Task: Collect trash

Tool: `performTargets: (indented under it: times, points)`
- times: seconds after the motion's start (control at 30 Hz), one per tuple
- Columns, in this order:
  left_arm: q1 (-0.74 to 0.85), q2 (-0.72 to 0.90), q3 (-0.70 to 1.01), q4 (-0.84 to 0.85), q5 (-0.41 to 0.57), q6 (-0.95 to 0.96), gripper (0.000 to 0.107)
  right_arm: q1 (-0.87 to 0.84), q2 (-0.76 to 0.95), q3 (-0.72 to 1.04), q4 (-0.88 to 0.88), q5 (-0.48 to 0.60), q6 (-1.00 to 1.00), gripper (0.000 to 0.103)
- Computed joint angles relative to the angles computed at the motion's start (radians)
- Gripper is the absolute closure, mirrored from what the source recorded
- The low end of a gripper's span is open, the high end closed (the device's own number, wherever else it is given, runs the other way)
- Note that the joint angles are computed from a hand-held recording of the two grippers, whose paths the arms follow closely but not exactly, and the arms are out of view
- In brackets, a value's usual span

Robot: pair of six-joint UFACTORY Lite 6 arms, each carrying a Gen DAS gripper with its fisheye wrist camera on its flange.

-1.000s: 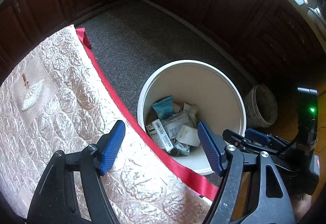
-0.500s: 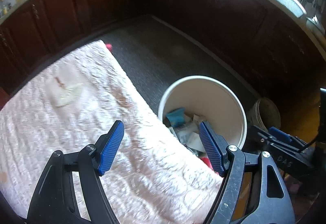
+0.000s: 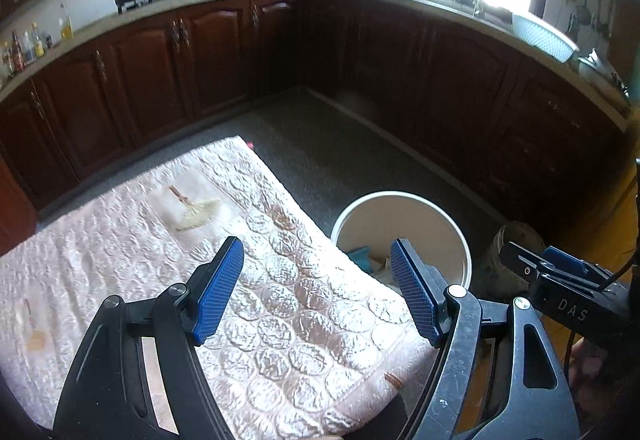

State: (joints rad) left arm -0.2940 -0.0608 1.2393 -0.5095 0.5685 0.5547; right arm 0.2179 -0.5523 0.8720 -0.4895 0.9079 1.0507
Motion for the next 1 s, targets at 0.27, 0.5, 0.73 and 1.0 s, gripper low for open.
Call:
performTargets:
  times: [0.27, 0.5, 0.73, 1.0]
  points:
    - [0.098, -0.174, -0.088, -0.136, 0.035, 0.139, 0.032, 0.398, -0.012, 0.115, -0.260, 0.311, 0.301, 0.024]
    - [0.214, -0.290, -0.111, -0.252, 0.074, 0.258, 0.032, 0.777, 0.058, 0.261, -0.478, 0.660, 0.487, 0.011]
    - [0.323, -0.338, -0.111, -0.365, 0.140, 0.352, 0.032, 0.955, 0.160, 0.380, -0.582, 0.810, 0.523, 0.010]
    - [0.364, -0.361, -0.121, -0.410, 0.159, 0.390, 0.032, 1.046, 0.216, 0.439, -0.629, 0.865, 0.556, 0.009]
